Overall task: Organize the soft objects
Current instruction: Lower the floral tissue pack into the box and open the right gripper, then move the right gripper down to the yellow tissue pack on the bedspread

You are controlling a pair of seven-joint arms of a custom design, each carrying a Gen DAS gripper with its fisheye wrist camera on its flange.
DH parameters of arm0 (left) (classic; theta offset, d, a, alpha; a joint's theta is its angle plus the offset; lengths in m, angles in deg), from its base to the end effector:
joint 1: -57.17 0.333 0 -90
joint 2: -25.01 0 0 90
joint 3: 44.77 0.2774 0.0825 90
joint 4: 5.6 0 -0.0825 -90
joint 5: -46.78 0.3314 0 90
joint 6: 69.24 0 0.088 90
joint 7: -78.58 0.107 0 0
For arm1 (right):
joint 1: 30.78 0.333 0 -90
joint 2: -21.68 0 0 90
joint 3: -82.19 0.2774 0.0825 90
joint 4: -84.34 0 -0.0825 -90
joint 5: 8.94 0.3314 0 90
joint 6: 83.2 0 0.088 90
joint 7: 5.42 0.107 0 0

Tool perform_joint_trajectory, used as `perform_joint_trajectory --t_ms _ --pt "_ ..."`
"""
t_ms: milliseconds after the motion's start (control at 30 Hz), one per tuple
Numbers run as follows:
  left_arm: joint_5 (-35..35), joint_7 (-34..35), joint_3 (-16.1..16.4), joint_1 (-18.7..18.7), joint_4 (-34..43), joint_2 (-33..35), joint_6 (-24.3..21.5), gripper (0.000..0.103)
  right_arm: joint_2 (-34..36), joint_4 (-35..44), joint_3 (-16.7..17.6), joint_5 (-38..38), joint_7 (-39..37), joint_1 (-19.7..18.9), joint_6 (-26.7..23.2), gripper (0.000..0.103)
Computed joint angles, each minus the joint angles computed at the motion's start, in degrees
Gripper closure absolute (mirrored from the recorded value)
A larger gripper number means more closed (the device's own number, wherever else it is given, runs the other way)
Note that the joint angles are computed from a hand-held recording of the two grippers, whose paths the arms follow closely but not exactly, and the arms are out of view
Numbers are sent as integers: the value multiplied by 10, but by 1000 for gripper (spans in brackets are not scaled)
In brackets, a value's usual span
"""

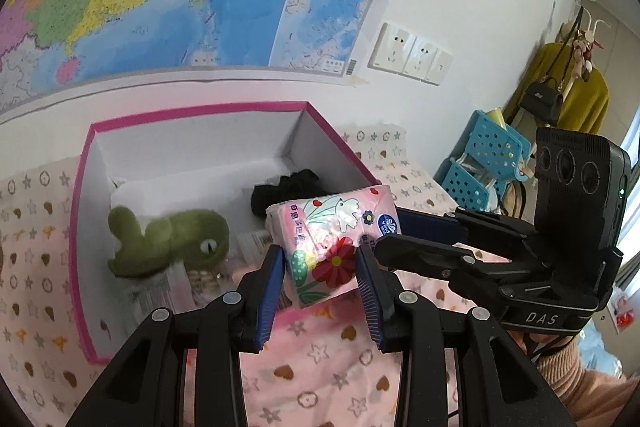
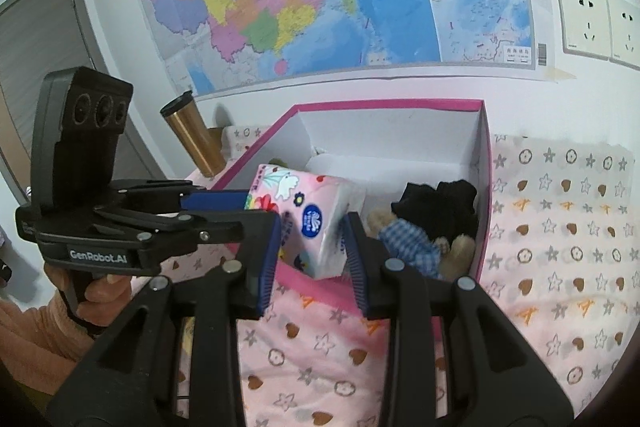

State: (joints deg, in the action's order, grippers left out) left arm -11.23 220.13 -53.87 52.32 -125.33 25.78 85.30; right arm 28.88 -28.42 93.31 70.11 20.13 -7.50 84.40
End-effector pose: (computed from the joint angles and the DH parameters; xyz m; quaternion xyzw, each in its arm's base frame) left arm 0.5295 -0.1020 0.4592 -0.5271 0.7409 -0.4075 0.0844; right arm 0.4970 0.2608 0.4524 -0.7381 0.4617 -0.0731 0.4865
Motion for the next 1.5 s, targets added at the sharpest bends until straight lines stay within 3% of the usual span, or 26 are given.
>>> perform_joint_trajectory --t_ms 833,1267,1367,1500 --pt "212 -201 -56 64 170 166 -8 67 146 154 13 -250 243 -48 -31 68" --pt "301 -320 -70 85 262 242 -49 66 208 215 -11 -418 422 -32 -26 68" --pt "313 -342 -74 90 269 247 -50 65 206 207 -7 -439 441 -34 -15 68" --pt "304 -328 -89 102 243 229 -31 65 188 175 28 -422 411 -60 -2 68"
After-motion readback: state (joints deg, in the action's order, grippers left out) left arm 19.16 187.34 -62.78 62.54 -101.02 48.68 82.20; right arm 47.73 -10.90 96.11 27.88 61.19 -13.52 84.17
